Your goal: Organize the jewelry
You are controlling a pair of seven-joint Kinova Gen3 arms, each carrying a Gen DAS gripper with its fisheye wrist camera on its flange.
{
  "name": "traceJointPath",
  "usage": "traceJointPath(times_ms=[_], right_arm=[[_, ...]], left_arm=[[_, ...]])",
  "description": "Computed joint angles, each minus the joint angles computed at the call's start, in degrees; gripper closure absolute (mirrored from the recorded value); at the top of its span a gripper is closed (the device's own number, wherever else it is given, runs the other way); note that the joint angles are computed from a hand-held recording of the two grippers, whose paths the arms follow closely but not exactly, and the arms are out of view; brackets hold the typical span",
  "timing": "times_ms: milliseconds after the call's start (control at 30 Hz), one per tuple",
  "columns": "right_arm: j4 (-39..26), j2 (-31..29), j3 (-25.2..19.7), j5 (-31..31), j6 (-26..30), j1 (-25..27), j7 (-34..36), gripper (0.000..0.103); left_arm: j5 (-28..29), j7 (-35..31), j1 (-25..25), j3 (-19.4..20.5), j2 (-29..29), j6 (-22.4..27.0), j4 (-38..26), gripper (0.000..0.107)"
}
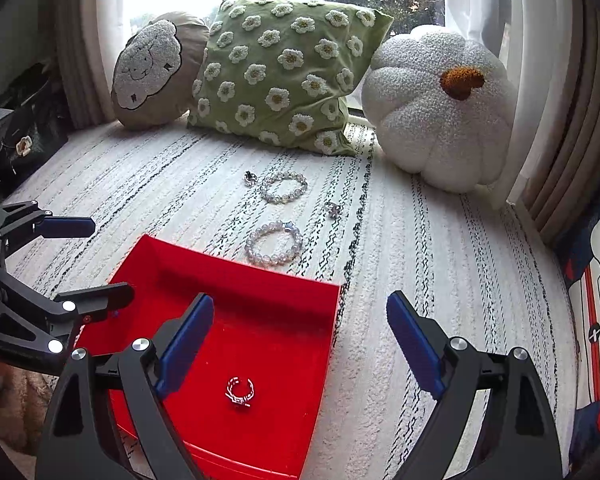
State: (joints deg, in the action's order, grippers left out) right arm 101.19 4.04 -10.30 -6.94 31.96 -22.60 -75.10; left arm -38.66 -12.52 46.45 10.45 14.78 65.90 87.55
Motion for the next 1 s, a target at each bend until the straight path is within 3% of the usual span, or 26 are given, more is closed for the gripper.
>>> traceJointPath(times_ms=[267, 433, 533, 767, 1000], right_arm=[[-11.0, 5.2, 0.3, 3.0, 5.4, -1.6, -2.0, 0.017], [-20.2, 11.4, 1.2, 5.9, 10.2, -3.4, -4.5, 0.017], [-25.8, 15.8, 2.3, 8.1, 13.0, -5.0, -6.6, 0.017], [-38.9, 27.0, 4.7, 11.1, 20.0, -7.4, -9.6, 0.017], [-44.5, 33.5, 5.6, 10.6, 21.8, -7.2, -11.3, 0.017]], left_arm=[[1.8, -8.0, -5.7, -1.9, 0.1, -0.2, -3.4, 0.022], [2.9, -12.7, -9.6, -3.8, 2.2, -0.5, -6.2, 0.022], [4.9, -15.1, -12.6, -5.0, 2.9, -3.9, -6.1, 0.022], [7.4, -20.5, -16.5, -7.9, 7.6, -6.6, -8.5, 0.022], [10.1, -25.5, -18.6, -10.0, 11.1, -12.2, -8.9, 0.022]])
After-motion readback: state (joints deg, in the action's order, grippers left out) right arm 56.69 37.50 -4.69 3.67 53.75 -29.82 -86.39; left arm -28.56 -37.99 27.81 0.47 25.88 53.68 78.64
